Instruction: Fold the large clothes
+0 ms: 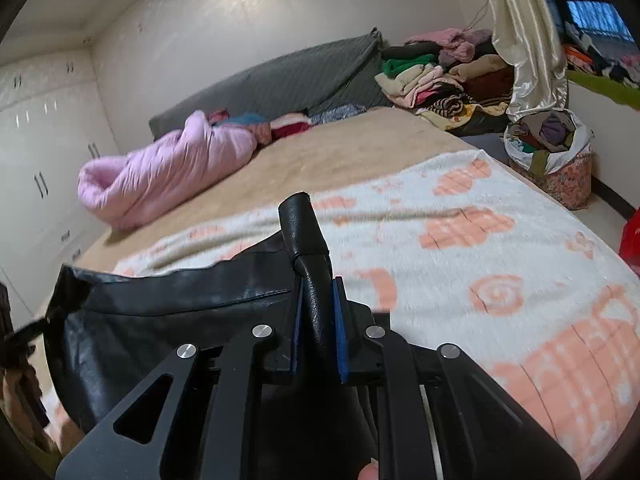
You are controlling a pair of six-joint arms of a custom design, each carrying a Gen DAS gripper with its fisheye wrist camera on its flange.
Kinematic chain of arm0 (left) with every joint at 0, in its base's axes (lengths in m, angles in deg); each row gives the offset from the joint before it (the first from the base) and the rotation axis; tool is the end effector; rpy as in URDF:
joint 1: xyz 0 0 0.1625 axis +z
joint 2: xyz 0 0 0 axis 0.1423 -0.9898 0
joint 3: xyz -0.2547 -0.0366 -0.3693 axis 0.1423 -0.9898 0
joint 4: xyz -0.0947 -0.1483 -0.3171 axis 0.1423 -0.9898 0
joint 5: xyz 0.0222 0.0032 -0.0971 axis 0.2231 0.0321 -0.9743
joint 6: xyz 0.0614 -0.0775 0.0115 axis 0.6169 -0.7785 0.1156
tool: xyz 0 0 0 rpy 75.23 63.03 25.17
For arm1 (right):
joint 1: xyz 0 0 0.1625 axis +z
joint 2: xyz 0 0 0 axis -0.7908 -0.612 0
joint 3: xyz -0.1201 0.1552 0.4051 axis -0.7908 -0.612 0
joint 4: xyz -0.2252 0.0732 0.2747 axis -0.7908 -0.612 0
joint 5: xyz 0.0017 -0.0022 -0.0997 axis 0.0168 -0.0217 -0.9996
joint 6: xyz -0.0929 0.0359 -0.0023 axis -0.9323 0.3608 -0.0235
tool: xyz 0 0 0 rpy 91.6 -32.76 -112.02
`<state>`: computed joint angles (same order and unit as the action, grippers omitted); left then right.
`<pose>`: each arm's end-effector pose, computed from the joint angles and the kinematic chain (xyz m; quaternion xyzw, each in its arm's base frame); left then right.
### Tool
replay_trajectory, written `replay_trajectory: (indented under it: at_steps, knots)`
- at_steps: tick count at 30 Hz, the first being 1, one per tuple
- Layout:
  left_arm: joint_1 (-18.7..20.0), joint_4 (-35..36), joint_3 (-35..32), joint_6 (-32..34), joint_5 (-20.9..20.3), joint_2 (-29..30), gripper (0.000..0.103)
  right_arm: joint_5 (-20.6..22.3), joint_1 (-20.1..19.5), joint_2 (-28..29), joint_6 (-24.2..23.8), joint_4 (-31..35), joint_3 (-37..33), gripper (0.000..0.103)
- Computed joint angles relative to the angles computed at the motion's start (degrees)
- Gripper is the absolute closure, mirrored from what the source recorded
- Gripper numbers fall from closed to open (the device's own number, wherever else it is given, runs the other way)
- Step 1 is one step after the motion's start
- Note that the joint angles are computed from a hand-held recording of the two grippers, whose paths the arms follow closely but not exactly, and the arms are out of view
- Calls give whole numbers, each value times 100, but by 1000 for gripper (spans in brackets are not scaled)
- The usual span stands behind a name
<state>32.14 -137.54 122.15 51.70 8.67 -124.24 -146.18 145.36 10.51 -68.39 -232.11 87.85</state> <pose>-0.1509 -0.4238 0.2996 0.0090 0.8072 -0.5246 0.2706 0.1729 -0.6425 0.2846 0.3234 -0.8749 0.3510 0.0820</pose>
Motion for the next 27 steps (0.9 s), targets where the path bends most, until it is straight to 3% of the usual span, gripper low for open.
replay_trajectory:
  at_steps: [2,8,13,18,27]
  knots:
    - [130,-9,-92,59,0,72,102,52,-8,155,79,25,-161,91]
    - [691,349,-332,-120,-196,391,100,-750,73,618,-85,-133,-383,90]
    - [827,1039,-389,-614,-110,390,90,-1247,25,852,151,343,-665,85]
    - [1089,843,-283,-866,-634,278,84,-1297,-31,870,239,508,-666,83]
    - [921,1289,-258,-1261,-415,180,76,-1299,-47,804,315,672,-635,79]
